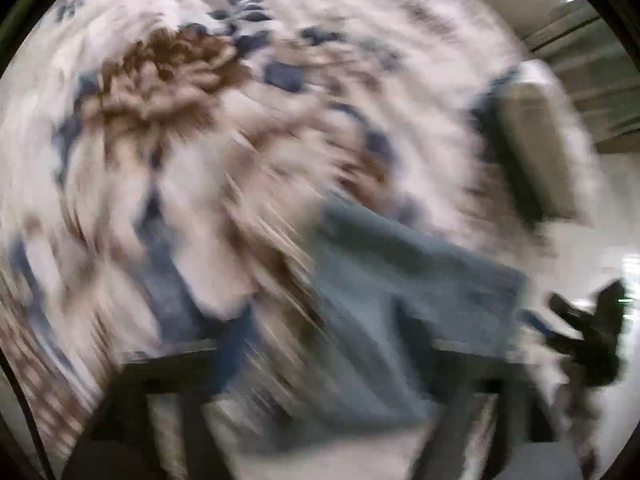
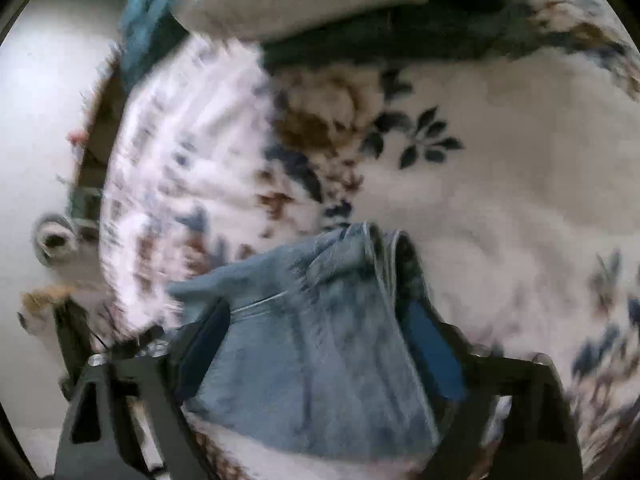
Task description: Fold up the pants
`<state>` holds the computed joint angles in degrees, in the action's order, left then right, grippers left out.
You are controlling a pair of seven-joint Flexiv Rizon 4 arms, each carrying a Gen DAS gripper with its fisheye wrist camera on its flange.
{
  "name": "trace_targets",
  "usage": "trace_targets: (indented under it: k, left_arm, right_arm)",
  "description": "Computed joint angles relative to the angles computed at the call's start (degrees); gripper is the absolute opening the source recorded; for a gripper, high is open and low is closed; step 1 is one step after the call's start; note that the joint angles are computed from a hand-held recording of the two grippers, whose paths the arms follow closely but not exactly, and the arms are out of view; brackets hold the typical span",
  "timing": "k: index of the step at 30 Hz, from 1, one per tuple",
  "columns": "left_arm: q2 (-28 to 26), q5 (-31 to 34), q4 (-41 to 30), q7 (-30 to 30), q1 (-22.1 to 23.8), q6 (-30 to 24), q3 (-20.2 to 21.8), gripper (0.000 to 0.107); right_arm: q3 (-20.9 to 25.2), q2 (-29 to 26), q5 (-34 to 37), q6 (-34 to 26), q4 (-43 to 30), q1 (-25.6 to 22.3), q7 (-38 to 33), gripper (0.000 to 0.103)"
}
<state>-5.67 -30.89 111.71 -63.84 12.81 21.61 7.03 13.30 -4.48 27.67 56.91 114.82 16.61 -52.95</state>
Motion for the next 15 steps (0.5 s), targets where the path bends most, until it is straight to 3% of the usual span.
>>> trace_targets:
  k: [2, 5, 8, 11, 12, 15]
  left_arm:
    - [6.1, -7.9, 7.3, 0.5, 0.2, -3.0, 1.4, 0.103]
    - [10.6, -14.0, 15.9, -6.9, -0.5, -6.3, 3.1, 0.103]
    - [13.6, -22.0, 25.4, -13.5, -2.6, -4.3, 2.8, 0.101]
    - [14.3, -32.8, 30.8, -14.3, -5.7, 3.1, 0.7, 0.101]
    - [13.5, -38.0, 31.6, -12.7, -7.2, 6.6, -0.7, 0.101]
    - [11.3, -46.5, 31.1, -9.1, -10.1, 12.6, -2.7, 0.101]
  right_arm:
    - [1.7, 5.6, 2.7, 3.0, 5.0, 0.6, 5.1, 0.093]
    - [3.9, 11.2, 10.0, 8.6, 12.2, 3.5, 12.0, 0.093]
    - [5.0, 10.6, 20.4, 16.8, 16.2, 8.3, 12.4, 0.093]
    - [3.8, 6.8, 38.7, 23.2, 14.3, 11.8, 0.0, 0.093]
    - [3.1, 5.2, 47.7, 23.7, 12.3, 11.4, -8.8, 0.093]
    - [2.6, 1.4, 62.0, 22.6, 8.5, 8.0, -26.2, 0.093]
